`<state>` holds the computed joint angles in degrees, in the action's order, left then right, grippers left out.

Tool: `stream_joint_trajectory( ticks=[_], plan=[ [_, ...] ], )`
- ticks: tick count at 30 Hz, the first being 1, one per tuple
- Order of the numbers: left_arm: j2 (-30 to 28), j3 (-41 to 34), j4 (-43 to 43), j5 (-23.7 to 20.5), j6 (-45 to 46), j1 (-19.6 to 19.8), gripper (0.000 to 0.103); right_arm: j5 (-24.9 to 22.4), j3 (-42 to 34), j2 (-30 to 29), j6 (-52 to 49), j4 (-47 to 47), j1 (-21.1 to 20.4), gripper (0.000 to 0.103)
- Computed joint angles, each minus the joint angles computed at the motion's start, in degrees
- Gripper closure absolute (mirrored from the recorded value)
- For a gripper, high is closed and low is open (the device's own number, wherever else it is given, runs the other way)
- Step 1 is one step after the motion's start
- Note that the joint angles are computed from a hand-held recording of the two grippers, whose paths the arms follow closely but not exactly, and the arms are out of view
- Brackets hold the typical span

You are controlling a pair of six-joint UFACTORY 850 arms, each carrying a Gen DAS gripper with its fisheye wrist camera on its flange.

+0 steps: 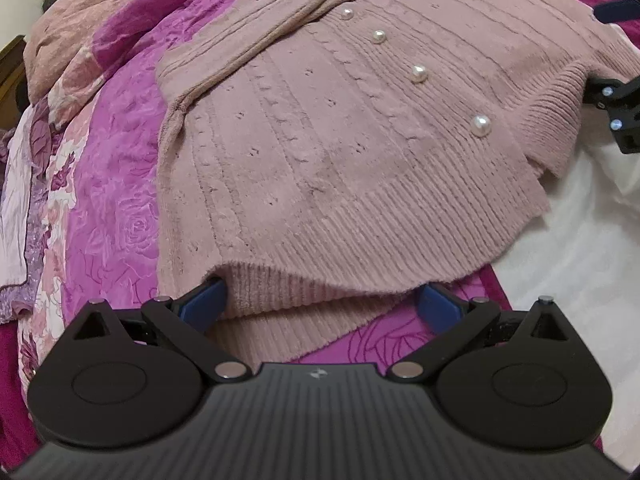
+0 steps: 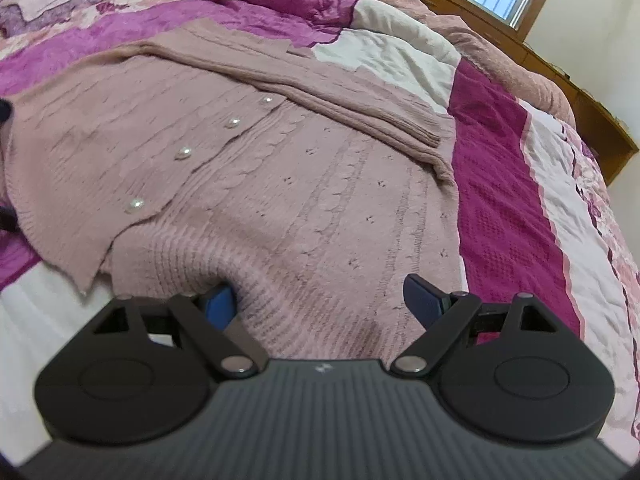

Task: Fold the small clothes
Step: 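Close both grippers on the ribbed hem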

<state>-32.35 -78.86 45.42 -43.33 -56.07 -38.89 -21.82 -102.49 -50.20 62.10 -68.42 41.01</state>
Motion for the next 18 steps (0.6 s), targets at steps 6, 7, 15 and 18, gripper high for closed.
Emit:
stream_joint_trajectory(
  ticks=[6,7,15,18],
  plan=[
    [0.42,0.57,5.47,0.68,-8.15,0.04,0.000,-0.15,1.07,0.72,3.14,-2.08,-0.25,0.015],
    [0.69,0.76,6.26,0.86,-9.51,0.06,0.000,-0.22,1.47,0.97,4.85,-3.35,-0.29,0.015],
    [0.72,1.48,16.25,-2.82,-17.43,-1.56,0.000,0.00,3.61,2.38,14.03,-9.96,-0.91,0.016],
    [1.44,2.74,17.08,-0.77,-16.82,-1.86,0.000,0.29,3.95,2.58,18.20,-12.97,-1.13,0.017]
  ],
)
